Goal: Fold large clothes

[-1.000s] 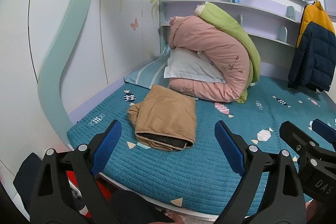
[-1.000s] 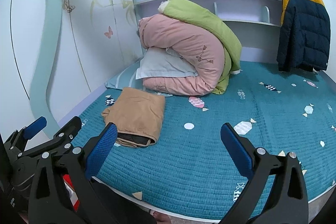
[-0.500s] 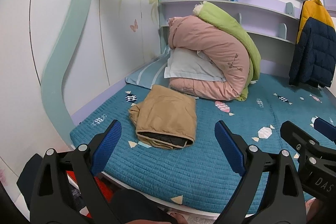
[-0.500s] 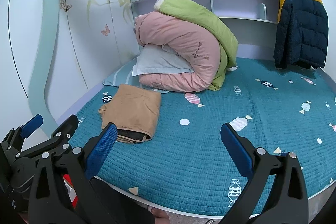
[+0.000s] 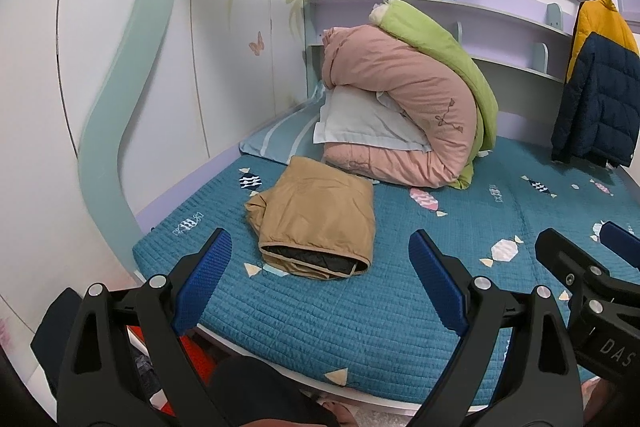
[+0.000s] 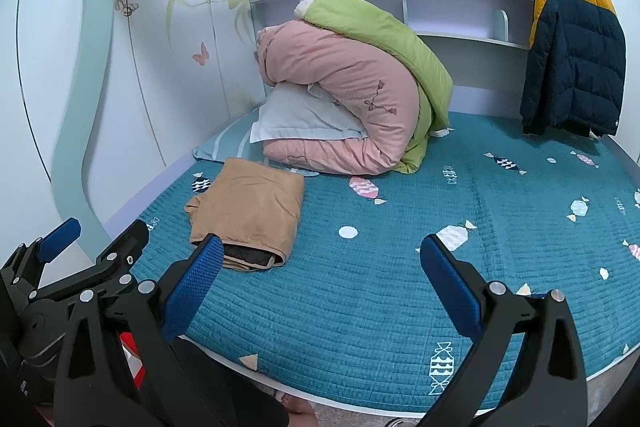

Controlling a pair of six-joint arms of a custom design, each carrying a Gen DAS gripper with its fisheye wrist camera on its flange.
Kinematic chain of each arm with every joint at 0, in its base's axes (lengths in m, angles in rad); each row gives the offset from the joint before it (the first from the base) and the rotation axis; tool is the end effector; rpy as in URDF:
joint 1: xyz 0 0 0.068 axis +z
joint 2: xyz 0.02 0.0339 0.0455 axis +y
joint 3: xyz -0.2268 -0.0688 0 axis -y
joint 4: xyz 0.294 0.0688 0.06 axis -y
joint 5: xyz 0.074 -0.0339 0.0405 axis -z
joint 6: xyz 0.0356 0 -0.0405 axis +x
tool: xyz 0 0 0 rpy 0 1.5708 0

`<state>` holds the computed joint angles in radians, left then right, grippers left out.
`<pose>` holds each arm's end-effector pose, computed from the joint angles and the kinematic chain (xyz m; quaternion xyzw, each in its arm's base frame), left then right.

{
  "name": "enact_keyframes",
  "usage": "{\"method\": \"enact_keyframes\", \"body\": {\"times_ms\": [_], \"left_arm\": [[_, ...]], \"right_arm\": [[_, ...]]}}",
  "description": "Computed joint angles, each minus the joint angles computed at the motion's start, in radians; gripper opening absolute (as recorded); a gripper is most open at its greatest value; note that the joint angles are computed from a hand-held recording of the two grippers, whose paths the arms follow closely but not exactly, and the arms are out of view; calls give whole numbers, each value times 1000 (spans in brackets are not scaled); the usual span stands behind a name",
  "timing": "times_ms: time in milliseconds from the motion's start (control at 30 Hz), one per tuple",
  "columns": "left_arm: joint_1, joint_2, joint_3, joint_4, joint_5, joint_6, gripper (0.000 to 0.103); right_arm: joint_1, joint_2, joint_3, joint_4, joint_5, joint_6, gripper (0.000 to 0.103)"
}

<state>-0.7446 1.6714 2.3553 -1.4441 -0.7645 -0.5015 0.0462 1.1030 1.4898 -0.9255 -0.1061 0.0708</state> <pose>0.2410 -0.1886 0.5027 -0.0426 0.8642 0.0649 0.4971 0.2608 0.0158 0.4263 -0.0155 0.8688 0.0749 0.4892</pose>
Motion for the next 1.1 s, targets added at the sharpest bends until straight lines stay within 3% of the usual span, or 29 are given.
{"method": "enact_keyframes", "body": {"times_ms": [1100], "left_arm": [[25,-3,18,-39,46,1,91]], "right_arm": [[19,8,0,-16,36,-12,95]]}}
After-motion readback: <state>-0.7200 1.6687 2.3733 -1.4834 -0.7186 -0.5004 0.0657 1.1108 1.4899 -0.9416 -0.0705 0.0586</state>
